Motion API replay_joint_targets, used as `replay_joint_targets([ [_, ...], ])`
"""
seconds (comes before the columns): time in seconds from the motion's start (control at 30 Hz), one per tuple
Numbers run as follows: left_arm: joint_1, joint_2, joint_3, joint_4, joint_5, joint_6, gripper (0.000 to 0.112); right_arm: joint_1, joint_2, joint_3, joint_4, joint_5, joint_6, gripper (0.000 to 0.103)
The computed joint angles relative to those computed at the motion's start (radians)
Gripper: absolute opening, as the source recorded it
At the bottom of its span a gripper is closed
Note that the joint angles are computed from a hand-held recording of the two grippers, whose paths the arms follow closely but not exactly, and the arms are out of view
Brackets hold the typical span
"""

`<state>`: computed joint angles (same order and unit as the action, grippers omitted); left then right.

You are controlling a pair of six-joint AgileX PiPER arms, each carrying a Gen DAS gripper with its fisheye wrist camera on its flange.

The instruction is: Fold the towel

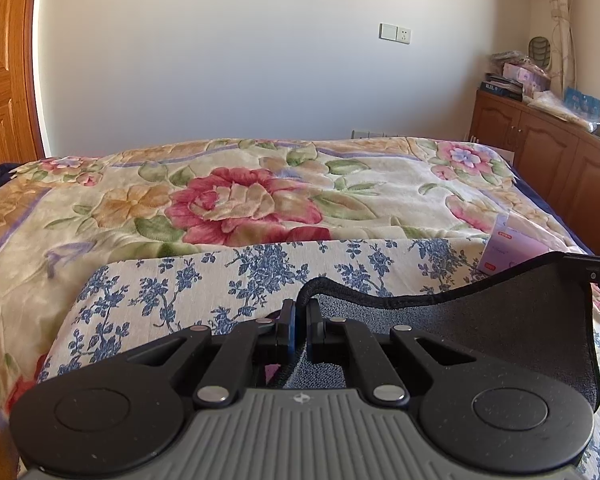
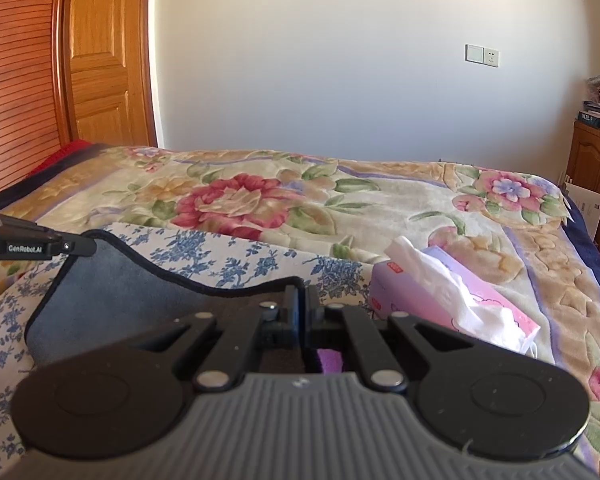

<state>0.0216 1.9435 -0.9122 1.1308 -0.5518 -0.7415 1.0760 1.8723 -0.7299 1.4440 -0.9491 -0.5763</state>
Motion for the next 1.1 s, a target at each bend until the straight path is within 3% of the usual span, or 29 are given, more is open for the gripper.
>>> replay_joint_targets([
  [0.57, -0.035, 0.104, -0.117, -0.036, 0.052, -0.017, 0.006, -0.087, 0.057, -0.008, -0.068, 0.030, 0.039, 0.004],
  [1.1, -0.077, 0.236, -0.214, -0.101, 0.111, 0.060, 0.006, -0.176, 0.160, -0.021, -0.184, 0.103, 0.144, 0.004],
])
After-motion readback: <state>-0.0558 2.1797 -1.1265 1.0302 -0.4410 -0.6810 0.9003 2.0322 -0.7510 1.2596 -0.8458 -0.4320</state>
